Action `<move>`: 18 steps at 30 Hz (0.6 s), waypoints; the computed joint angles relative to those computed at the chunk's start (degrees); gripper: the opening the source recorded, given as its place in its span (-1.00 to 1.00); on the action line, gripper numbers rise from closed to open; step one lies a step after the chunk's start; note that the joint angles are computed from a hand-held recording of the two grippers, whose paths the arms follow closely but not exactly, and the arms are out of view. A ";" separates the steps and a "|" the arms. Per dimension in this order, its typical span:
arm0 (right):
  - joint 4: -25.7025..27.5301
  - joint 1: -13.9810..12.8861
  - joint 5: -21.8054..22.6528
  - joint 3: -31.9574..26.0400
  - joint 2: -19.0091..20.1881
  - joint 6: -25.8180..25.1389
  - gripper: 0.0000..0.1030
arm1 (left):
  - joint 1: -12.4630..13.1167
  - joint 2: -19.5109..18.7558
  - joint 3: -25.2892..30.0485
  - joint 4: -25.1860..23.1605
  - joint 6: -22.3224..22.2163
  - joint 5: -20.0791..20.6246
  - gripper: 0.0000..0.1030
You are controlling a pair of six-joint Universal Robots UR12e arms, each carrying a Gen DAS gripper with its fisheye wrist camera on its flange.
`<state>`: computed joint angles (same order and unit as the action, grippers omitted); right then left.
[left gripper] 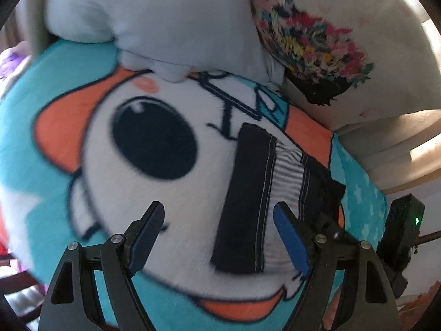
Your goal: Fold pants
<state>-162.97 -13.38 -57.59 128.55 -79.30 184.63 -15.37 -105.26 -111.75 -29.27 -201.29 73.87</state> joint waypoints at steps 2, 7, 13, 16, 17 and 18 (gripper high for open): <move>1.04 0.56 0.03 -0.82 0.94 0.52 0.59 | 0.15 -2.64 2.11 -0.66 0.88 -2.43 0.56; 2.35 0.56 2.76 -1.94 2.38 1.92 0.25 | 0.43 -6.50 5.49 -3.31 3.04 -9.09 -0.05; 7.10 -0.79 8.94 -3.67 2.09 3.16 -0.16 | 0.01 -6.50 7.59 -3.95 4.81 -13.83 -0.38; 3.88 -0.59 8.57 -4.44 1.99 5.15 -0.17 | -0.13 -7.12 9.72 -3.12 5.80 -13.45 -0.38; 2.53 -0.51 8.28 -4.84 2.23 6.08 -0.17 | -0.25 -7.49 10.51 -3.28 6.26 -12.74 -0.38; 1.92 -0.42 7.89 -5.28 2.51 6.58 -0.15 | -0.40 -7.92 11.23 -3.56 6.51 -11.56 -0.36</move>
<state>-161.05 -13.79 -49.69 123.27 -76.79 191.21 -15.78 -113.18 -100.52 -32.82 -194.78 62.31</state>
